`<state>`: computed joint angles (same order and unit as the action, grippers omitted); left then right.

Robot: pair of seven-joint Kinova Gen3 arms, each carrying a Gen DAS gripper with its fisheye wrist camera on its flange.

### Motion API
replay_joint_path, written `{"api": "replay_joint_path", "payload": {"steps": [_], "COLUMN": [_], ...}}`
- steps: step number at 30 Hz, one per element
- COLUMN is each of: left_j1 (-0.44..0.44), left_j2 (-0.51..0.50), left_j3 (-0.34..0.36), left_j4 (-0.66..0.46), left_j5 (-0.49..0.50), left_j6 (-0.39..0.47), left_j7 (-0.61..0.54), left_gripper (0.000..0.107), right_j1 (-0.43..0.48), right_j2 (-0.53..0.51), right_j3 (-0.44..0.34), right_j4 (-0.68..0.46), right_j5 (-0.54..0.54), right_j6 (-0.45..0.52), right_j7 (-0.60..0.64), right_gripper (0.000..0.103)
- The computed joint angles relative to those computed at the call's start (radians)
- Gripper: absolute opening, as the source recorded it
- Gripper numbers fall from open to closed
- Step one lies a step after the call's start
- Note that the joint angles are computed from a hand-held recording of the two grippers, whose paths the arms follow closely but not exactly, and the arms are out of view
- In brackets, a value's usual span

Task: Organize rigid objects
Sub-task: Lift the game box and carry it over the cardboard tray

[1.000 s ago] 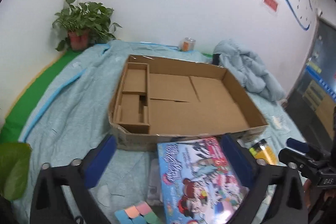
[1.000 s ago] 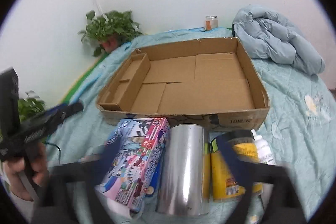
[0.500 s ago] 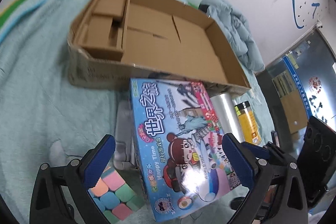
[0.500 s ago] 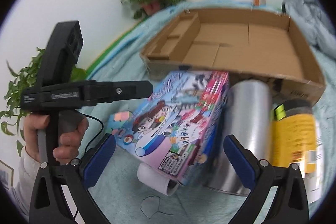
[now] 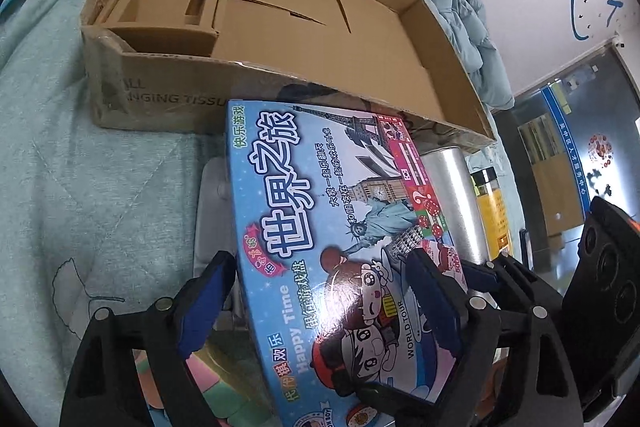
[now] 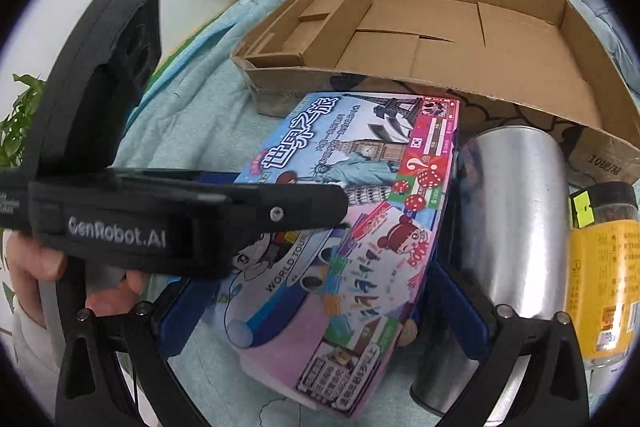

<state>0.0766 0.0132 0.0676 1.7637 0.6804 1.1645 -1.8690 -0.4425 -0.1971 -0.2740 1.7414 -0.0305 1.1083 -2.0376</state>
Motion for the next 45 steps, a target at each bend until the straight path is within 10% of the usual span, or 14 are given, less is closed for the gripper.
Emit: {"api": "replay_joint_path", "payload": {"steps": [23, 45], "left_j1": [0.142, 0.207], "left_j2": [-0.283, -0.227], "left_j3": [0.035, 0.148], "left_j4": [0.05, -0.312], "left_j5": [-0.237, -0.495], "left_j6": [-0.206, -0.226], "left_j7": [0.267, 0.403], "left_gripper": [0.08, 0.077], "right_j1": [-0.047, 0.108], "right_j2": [-0.044, -0.117], "right_j3": [-0.15, -0.208], "right_j4": [0.012, -0.055], "right_j5": [0.301, 0.449], "right_j6": [-0.041, -0.147], "right_j7": [-0.307, -0.293], "right_gripper": [0.103, 0.103]}}
